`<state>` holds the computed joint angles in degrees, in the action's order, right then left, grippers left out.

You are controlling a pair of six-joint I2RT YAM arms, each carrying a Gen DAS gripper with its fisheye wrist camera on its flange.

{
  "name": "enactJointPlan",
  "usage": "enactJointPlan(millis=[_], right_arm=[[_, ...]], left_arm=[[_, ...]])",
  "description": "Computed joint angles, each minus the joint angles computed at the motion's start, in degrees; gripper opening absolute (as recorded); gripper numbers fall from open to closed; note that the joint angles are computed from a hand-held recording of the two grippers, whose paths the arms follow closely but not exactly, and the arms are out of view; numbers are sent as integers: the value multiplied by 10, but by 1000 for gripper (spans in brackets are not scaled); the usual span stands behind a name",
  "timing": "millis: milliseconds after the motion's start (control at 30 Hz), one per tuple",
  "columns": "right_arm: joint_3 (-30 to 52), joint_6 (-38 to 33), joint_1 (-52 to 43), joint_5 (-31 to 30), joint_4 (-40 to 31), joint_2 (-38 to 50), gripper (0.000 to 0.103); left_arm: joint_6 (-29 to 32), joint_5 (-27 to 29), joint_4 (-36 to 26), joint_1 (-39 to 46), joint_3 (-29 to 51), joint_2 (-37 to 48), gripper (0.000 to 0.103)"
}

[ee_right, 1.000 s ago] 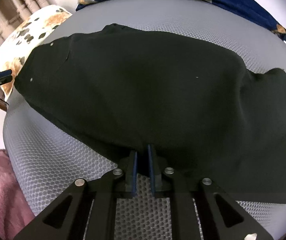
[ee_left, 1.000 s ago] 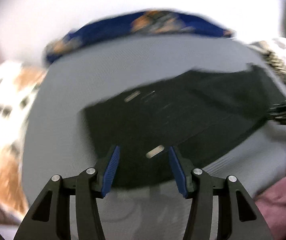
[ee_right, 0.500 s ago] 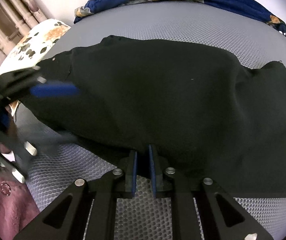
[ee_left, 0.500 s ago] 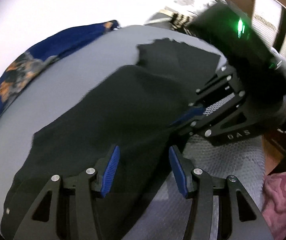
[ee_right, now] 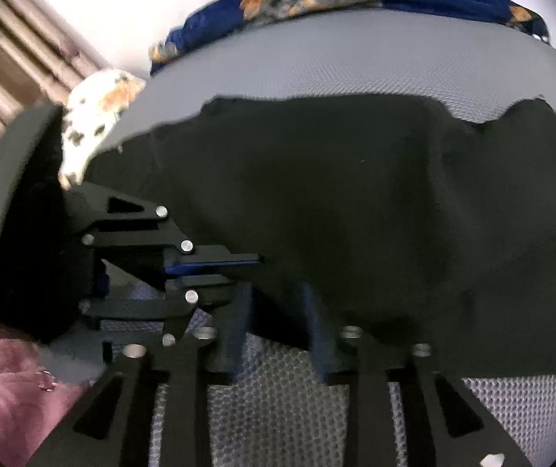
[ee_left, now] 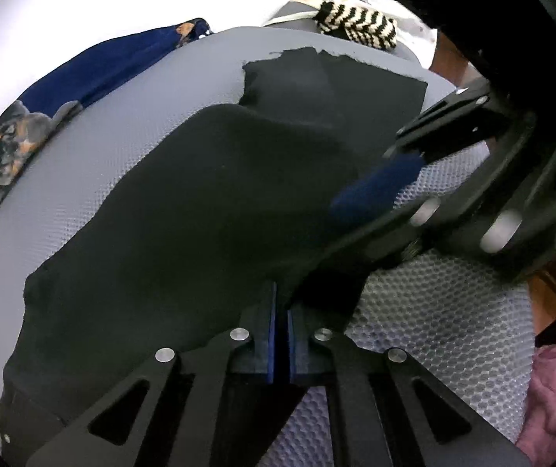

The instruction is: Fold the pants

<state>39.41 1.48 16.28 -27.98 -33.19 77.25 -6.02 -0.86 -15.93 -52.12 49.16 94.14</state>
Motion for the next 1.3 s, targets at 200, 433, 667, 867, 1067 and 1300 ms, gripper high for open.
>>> enactJointPlan(millis=[200,433,667,867,1067,1300], right_arm=[[33,-5,-162,-11,-10,6,49],[97,83,-318,-27,69,159,50],[110,147,-350,-36,166,250,50],[134,166,-323,-21,176,266,11],[149,165,-283,-28,202,247,9],[326,171,-157,-10,149,351,15]], left_arm=[[6,-11,-5,-8,4,3,4],[2,-15,-17,-11,9,-3,5],[-4,1,-7,-2,0,-3,5],[-14,21,9,12,-12,-6,5],[-25,27,21,17,-19,-7,5],[-41,25,29,24,-26,-18,5]])
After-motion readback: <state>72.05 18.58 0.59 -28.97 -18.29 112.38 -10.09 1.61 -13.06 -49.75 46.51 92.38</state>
